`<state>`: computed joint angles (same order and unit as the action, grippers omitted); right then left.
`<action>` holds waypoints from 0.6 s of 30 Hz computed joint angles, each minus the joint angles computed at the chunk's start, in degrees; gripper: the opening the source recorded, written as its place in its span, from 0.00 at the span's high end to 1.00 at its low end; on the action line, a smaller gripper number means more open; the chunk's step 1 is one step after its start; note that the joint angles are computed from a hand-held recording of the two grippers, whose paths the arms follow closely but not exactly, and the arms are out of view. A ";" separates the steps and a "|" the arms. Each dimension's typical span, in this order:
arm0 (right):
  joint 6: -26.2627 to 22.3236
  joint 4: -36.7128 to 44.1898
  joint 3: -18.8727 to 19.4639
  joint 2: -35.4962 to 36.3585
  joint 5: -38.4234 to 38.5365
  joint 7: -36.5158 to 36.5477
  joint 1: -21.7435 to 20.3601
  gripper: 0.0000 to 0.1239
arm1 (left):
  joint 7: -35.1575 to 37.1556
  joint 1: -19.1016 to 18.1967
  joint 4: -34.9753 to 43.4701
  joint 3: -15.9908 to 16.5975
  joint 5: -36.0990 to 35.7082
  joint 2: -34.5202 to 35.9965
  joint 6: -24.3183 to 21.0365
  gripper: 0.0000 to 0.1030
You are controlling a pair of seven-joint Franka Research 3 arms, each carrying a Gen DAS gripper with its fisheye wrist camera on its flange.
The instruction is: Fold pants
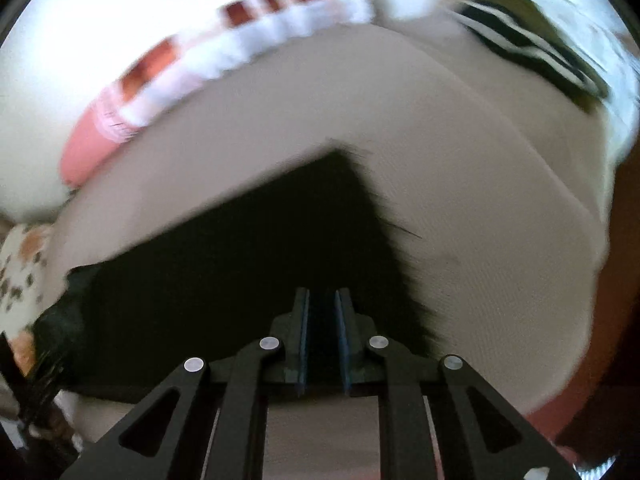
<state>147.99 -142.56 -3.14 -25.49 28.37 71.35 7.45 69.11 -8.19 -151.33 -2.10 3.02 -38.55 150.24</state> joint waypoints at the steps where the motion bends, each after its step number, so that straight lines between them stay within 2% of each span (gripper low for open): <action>1: -0.80 1.57 -0.11 0.90 1.27 -1.47 1.83 0.89 | -2.58 3.04 -0.11 -1.22 1.83 -0.72 0.23 0.44; 6: -6.96 12.90 1.44 9.55 9.92 -11.07 10.73 0.89 | -6.80 9.80 -0.73 -0.74 5.66 -2.91 -1.33 0.44; 9: -13.18 21.89 4.46 17.11 13.09 -14.89 13.48 0.83 | -7.99 12.57 -1.87 0.46 7.46 -4.96 -3.07 0.44; 13: -18.27 32.59 10.07 26.20 10.90 -16.25 16.40 0.82 | -8.94 15.32 -4.16 2.31 8.47 -7.64 -4.65 0.44; 18: -24.53 44.92 14.09 36.42 6.45 -13.98 19.79 0.82 | -8.26 16.34 -7.23 4.76 7.57 -10.86 -4.95 0.44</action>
<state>123.46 -97.64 10.95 10.93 34.83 57.37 27.23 60.84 8.15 -158.56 2.66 10.58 -49.41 145.30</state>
